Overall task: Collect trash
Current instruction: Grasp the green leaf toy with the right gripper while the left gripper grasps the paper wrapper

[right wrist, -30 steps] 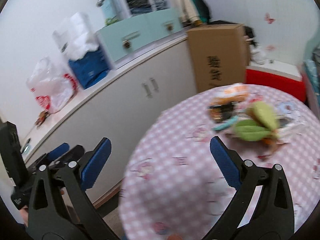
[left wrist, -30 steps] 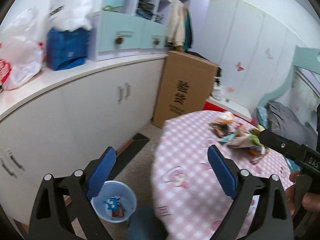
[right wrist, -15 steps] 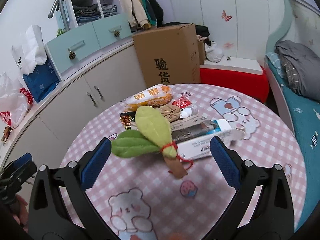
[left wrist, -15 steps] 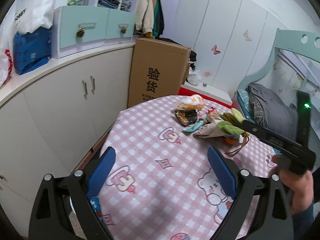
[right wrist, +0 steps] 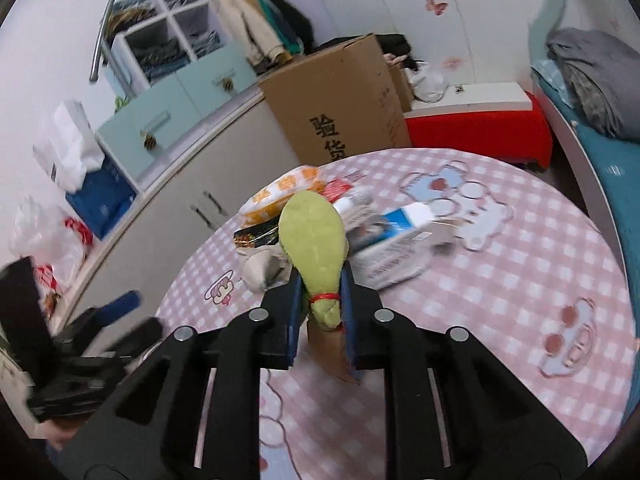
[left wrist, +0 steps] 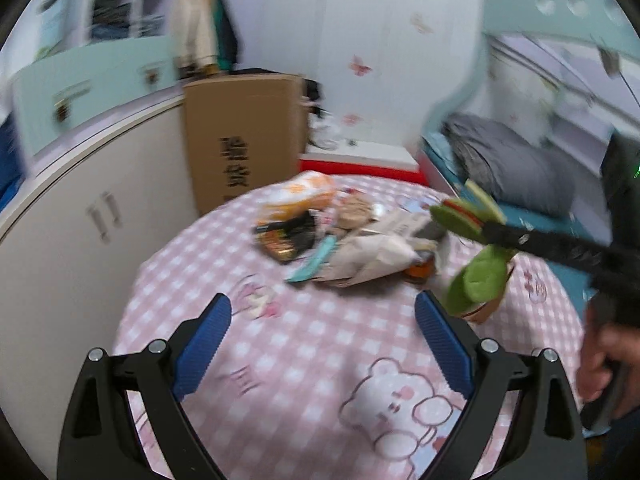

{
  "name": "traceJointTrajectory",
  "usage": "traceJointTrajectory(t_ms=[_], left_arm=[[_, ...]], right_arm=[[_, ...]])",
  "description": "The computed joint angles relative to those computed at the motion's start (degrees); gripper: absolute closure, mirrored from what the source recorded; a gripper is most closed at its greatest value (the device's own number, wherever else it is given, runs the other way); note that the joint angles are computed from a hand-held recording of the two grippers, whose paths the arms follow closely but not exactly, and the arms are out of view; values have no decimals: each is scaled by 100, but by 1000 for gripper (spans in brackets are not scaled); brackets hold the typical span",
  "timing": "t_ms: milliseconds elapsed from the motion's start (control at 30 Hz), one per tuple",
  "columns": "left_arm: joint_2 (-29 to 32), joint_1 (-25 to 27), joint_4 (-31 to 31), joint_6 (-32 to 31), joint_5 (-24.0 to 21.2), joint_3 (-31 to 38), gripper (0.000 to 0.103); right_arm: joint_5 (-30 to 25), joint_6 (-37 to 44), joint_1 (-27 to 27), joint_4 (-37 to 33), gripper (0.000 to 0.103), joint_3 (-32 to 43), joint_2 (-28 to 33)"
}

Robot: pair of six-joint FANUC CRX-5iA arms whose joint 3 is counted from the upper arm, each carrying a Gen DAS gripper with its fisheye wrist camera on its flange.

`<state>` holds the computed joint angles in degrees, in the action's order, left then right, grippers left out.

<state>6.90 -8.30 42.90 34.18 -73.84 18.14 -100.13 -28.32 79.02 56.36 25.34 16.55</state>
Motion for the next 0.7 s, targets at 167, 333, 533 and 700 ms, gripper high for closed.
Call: traceJointTrajectory(t_ms=[167, 333, 533, 700], left_arm=[[78, -474, -47, -542, 249, -54, 12], [101, -1015, -542, -1023, 1055, -136, 11], [540, -1157, -847, -1014, 533, 470, 58], [441, -903, -115, -1125, 254, 274, 67]], right_arm=[[-426, -440, 300, 71, 85, -155, -140], [-686, -680, 460, 76, 85, -262, -228], [-794, -832, 547, 51, 85, -312, -245], [-778, -779, 549, 109, 85, -245, -198]])
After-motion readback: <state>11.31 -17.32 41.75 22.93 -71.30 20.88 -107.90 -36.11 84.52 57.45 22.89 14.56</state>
